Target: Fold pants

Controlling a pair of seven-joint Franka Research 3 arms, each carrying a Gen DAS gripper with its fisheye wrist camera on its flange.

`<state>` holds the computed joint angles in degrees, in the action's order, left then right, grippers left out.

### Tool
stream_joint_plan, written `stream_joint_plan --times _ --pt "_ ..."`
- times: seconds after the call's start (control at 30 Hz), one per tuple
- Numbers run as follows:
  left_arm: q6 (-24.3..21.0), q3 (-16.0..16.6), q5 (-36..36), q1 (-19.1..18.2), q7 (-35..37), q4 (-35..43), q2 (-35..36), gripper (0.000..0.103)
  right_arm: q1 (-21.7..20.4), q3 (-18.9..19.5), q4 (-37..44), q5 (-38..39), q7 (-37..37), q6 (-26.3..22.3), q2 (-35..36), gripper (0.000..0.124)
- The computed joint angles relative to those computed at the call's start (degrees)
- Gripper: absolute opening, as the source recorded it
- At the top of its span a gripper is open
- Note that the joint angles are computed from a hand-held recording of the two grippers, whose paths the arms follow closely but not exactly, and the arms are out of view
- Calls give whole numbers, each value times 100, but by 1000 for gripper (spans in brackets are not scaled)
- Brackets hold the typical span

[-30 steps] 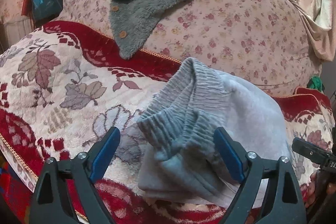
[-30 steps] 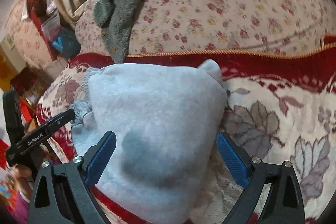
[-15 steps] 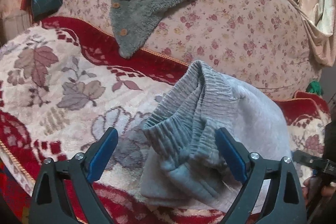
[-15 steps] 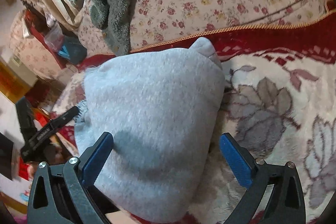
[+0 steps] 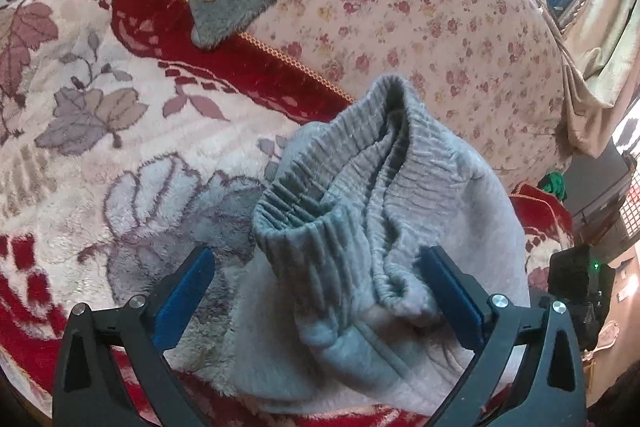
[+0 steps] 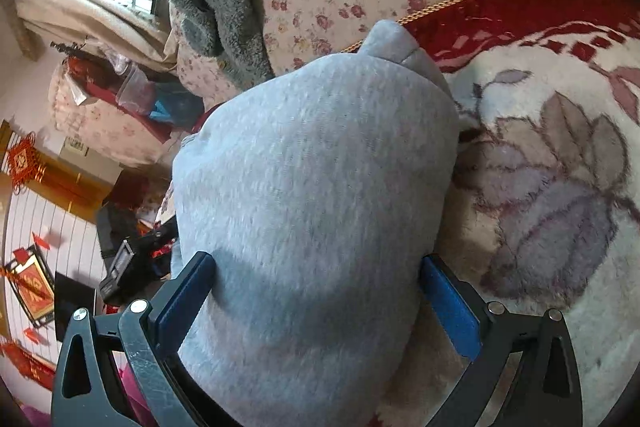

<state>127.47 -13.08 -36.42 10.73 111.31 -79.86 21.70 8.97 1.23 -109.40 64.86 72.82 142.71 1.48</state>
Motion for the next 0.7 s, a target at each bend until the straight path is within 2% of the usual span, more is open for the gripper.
stream_joint_plan --times 0.17,0.33,0.53,0.6,0.67,0.7 --pt "-113 -81 -242 109 184 82 146 103 -47 7 52 446 -335 -50 139 103" --pt "-283 -119 -470 215 529 103 168 103 -178 -46 -28 649 -525 -395 100 103" --pt "-174 -176 -810 218 372 67 298 103 -133 5 -41 1077 -790 -132 185 103" --pt "-331 -215 -933 233 236 137 417 103 -131 22 -6 1200 -772 -86 234 103" --pt "-786 -202 -735 183 -43 465 663 103 -130 38 54 1186 -804 -80 273 103" --pt "-737 -199 -651 157 -5 432 630 103 -127 47 40 1174 -817 -65 251 103"
